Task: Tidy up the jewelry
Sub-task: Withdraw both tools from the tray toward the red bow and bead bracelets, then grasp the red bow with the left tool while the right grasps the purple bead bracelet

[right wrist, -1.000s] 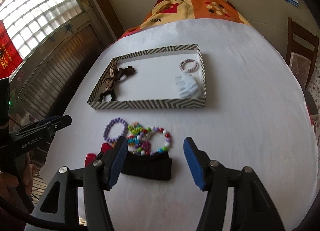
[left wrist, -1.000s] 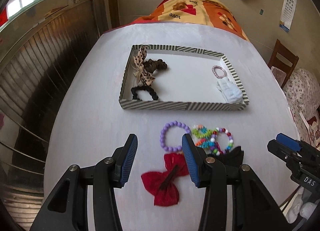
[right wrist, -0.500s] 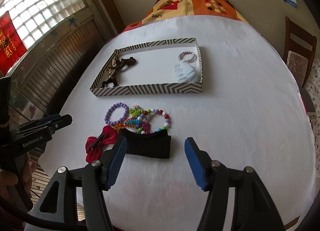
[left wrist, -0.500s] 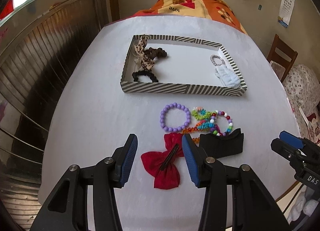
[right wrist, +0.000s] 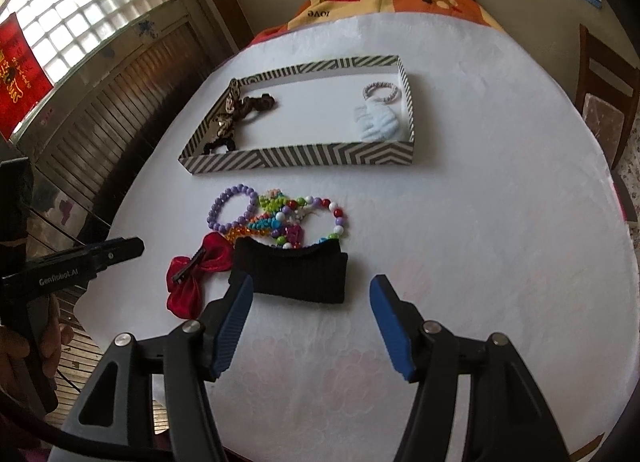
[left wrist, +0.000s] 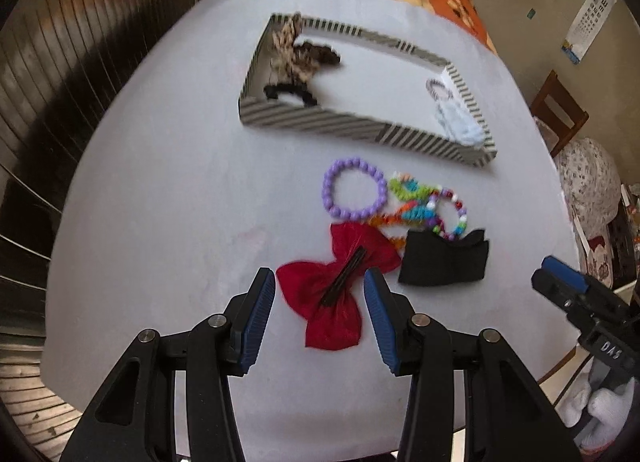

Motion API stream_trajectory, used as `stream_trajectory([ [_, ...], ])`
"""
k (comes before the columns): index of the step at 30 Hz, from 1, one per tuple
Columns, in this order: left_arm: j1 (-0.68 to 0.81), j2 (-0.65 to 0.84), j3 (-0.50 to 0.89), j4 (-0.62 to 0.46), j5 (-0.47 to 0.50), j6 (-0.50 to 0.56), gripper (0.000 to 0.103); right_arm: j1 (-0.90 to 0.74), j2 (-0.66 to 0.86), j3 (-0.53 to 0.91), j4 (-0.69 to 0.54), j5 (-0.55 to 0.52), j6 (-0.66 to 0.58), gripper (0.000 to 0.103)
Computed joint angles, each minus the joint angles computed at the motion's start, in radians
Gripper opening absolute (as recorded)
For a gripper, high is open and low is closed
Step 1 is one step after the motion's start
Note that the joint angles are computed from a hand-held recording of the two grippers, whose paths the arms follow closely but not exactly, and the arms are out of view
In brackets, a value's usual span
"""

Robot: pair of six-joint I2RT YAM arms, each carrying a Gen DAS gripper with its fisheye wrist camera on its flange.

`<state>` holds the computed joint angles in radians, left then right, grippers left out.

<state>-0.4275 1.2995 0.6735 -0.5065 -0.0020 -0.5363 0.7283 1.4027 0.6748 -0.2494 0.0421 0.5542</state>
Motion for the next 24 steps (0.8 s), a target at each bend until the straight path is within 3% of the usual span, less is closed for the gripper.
stream_trajectory([
  [8,-0.038,0.118,0.002,0.067,0.035,0.07,0.036,-0.005,0.108,0.061,0.032,-0.035,-0.018,0.064],
  [21,-0.061,0.312,0.061,0.137,-0.005,0.113,0.036,-0.063,0.324,0.277,0.012,-0.067,-0.129,0.064],
  [23,-0.033,0.298,0.043,0.16,0.028,0.114,0.017,-0.059,0.368,0.319,0.013,-0.067,-0.157,0.064],
  [24,-0.017,0.288,0.034,0.167,0.038,0.121,0.014,-0.056,0.405,0.355,0.004,-0.066,-0.178,0.064],
])
